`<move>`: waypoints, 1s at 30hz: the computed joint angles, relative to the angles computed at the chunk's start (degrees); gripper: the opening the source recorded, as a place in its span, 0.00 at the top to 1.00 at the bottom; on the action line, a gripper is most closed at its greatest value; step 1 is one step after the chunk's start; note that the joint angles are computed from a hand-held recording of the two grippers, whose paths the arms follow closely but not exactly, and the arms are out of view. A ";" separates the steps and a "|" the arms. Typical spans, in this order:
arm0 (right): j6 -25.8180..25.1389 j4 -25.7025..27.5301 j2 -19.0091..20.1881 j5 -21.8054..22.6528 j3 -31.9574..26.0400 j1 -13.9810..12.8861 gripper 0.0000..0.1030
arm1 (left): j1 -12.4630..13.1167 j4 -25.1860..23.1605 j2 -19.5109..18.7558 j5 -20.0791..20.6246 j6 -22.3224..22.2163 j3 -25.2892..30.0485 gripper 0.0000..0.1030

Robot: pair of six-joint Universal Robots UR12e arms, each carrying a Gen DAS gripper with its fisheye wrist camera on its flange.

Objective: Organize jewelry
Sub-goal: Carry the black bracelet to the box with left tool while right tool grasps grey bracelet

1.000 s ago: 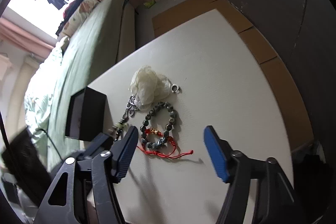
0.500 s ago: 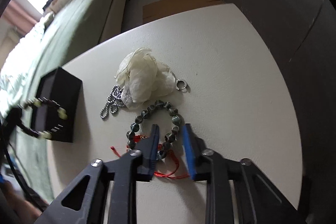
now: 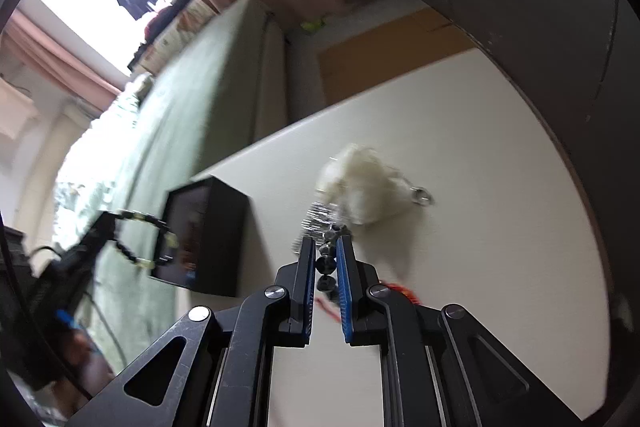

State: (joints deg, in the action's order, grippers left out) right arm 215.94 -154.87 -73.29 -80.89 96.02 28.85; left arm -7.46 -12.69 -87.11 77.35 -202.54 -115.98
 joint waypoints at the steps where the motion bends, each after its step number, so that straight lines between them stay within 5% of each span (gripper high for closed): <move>1: 0.17 -0.85 -0.04 0.50 0.18 -0.03 0.88 | 0.11 -0.09 0.00 0.06 -0.06 -0.07 0.93; 7: 1.94 -5.15 0.31 2.69 0.54 0.26 0.88 | 0.97 -1.06 -0.38 -1.13 -1.91 -0.16 0.93; 13: 2.04 -6.56 1.68 3.20 -1.05 0.88 0.88 | 1.21 -13.87 -0.90 5.69 -5.61 2.17 0.92; 16: 1.80 -7.93 1.77 3.96 -1.03 0.97 0.88 | 2.31 -11.91 0.07 5.67 -7.58 0.84 0.91; 18: 1.85 -9.35 2.09 5.05 -1.14 0.87 0.88 | 2.91 -11.62 0.52 5.20 -7.90 0.45 0.81; 20: 1.88 -10.83 2.53 6.10 -1.51 1.01 0.88 | 3.39 -10.56 1.04 4.64 -8.82 -0.27 0.56; 21: 1.75 -12.03 2.79 6.76 -1.68 1.17 0.88 | 3.48 -9.87 1.29 4.76 -9.23 -0.59 0.53; 30: 2.37 -19.92 6.38 12.20 -4.58 2.75 0.88 | 4.31 -8.65 2.82 4.21 -9.05 -1.47 0.53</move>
State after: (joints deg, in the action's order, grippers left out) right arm 218.31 -174.79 -66.91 -68.69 91.44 31.60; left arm -3.14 -21.33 -84.29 81.56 -211.60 -117.45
